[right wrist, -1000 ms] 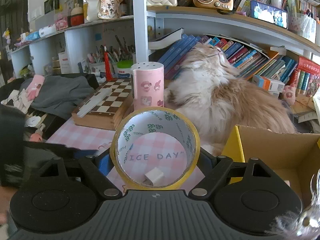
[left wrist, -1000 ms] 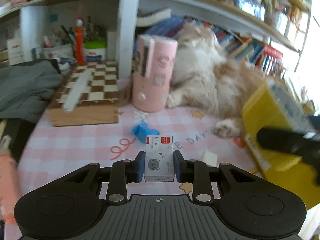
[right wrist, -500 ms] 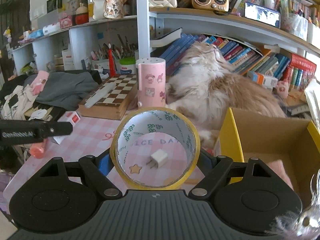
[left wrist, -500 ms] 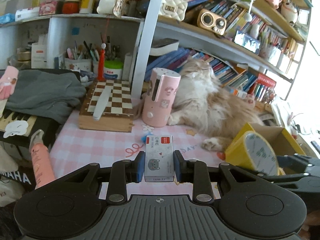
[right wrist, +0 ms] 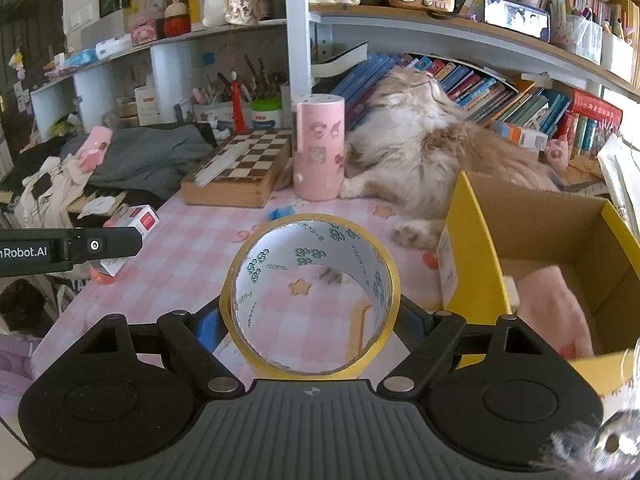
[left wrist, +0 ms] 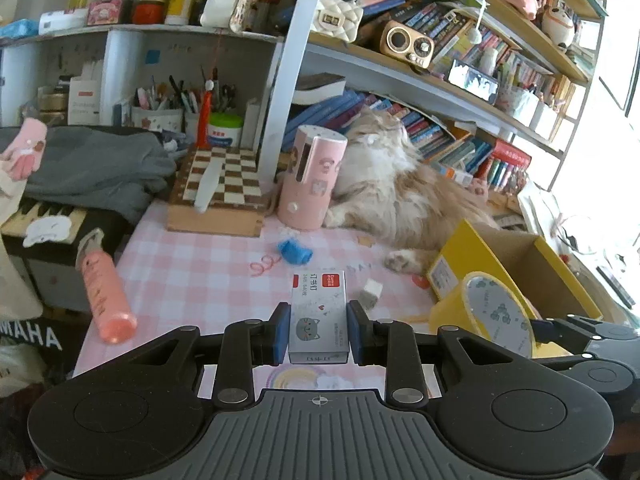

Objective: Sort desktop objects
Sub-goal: 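Carry the medicine box and tape roll with both grippers over the yellow box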

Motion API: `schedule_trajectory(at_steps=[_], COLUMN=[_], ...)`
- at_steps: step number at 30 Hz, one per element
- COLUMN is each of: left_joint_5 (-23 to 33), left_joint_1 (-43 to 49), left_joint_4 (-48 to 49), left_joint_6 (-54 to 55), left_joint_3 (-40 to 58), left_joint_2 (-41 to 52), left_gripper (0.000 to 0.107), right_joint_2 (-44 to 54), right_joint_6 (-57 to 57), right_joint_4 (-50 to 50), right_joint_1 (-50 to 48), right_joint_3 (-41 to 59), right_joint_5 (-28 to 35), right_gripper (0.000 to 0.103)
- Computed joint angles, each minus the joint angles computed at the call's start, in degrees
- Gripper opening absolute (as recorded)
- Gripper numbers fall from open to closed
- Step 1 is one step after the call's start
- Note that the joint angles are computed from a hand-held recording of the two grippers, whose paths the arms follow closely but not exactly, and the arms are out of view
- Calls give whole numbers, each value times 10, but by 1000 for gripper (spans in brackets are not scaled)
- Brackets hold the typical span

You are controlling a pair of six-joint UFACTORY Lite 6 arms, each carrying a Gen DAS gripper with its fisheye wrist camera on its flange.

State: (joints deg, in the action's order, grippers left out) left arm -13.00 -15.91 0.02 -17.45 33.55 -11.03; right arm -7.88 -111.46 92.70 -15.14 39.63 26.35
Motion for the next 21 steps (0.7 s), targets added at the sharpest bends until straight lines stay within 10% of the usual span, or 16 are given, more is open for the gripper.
schedule_trajectory(at_steps=[21], left_joint_5=[77], left_joint_1=[-52], left_joint_4=[103], left_joint_6=[-102], left_joint_3=[-151], left_joint_2=[-214], left_gripper=[28], right_joint_2=[-271], right_joint_6=[183], right_joint_4=[-167], right_joint_1=[-19], right_joint_3=[-202], right_joint_5=[3], right_gripper=[81])
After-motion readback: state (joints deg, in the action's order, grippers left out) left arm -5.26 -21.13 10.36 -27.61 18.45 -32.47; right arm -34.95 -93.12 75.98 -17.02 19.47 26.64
